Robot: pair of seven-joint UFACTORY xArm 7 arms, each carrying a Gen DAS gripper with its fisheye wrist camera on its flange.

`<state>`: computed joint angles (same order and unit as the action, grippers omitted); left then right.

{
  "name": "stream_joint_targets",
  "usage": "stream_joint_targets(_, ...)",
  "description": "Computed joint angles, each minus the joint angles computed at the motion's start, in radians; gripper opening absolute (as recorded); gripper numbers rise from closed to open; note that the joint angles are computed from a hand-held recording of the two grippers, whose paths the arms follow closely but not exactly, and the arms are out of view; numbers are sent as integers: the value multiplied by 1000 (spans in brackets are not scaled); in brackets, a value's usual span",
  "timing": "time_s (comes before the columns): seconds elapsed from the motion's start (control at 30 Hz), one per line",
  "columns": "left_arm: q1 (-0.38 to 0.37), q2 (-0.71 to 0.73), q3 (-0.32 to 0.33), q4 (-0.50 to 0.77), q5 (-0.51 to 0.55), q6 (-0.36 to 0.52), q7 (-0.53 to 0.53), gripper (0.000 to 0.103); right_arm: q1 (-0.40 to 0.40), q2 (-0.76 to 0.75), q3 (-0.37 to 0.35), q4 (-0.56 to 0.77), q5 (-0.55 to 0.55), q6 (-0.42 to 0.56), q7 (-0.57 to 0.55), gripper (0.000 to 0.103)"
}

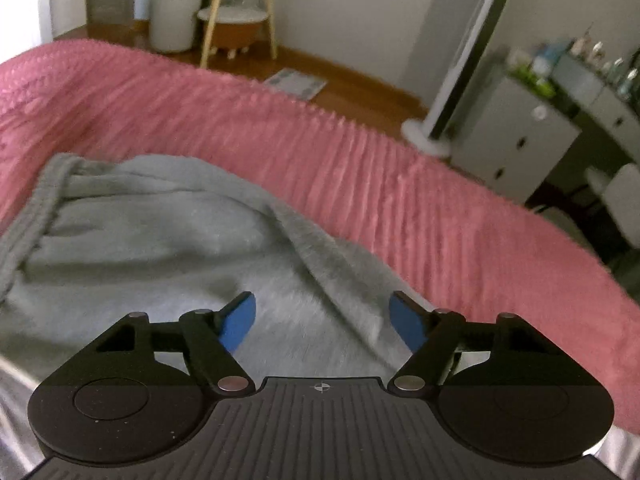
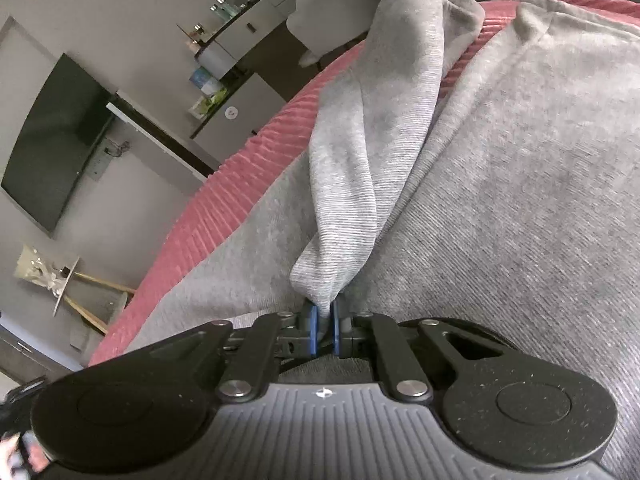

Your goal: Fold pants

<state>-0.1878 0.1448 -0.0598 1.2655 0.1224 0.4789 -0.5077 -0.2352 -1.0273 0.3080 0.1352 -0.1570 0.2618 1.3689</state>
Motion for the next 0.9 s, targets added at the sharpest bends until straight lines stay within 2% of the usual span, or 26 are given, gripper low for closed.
stream_joint_targets(0.1,-19,58,12,36,49,-23,-51,62,31,-56,-11,-31,5,19,0,5)
stream_joint_targets(0.13,-23,51,15,18,64,-55,-52,53,34,-57,-18,-36,9,9,0,5)
stream_joint_targets(0.17,-26,54,15,16,74,-74,-42,39,41,-66,-18,-38,16,12,6,5)
stream_joint_targets(0.23,-13,42,-7,5,28,-84,22,19,43,-67,-31,-45,20,2,0,5)
stream_joint_targets(0.3,-23,37,-2,9,37,-75,25,14,39,-65,-26,-43,21,3,-4,5)
stream_joint_targets(0.33,-27,33,2,7,49,-74,24,9,38,-65,-23,-41,21,6,-3,5)
stream_joint_targets(0.4,-29,16,2,-7,50,-68,27,7,38,-61,-24,-39,25,3,-1,5)
stream_joint_targets(0.5,-9,-45,-12,-58,-7,-76,82,7,42,-70,-33,-41,41,-6,11,6)
stream_joint_targets(0.6,17,-157,-23,-137,-156,-77,229,7,56,-115,-43,-40,53,29,15,5)
stream_joint_targets(0.7,6,-317,12,-240,-366,-61,430,7,66,-191,-50,-21,60,70,21,5)
stream_joint_targets(0.8,-30,-513,75,-371,-479,-31,559,7,70,-324,-42,30,48,178,13,5)
stream_joint_targets(0.9,-55,-729,140,-519,-538,33,629,7,126,-524,-33,80,44,401,-1,4)
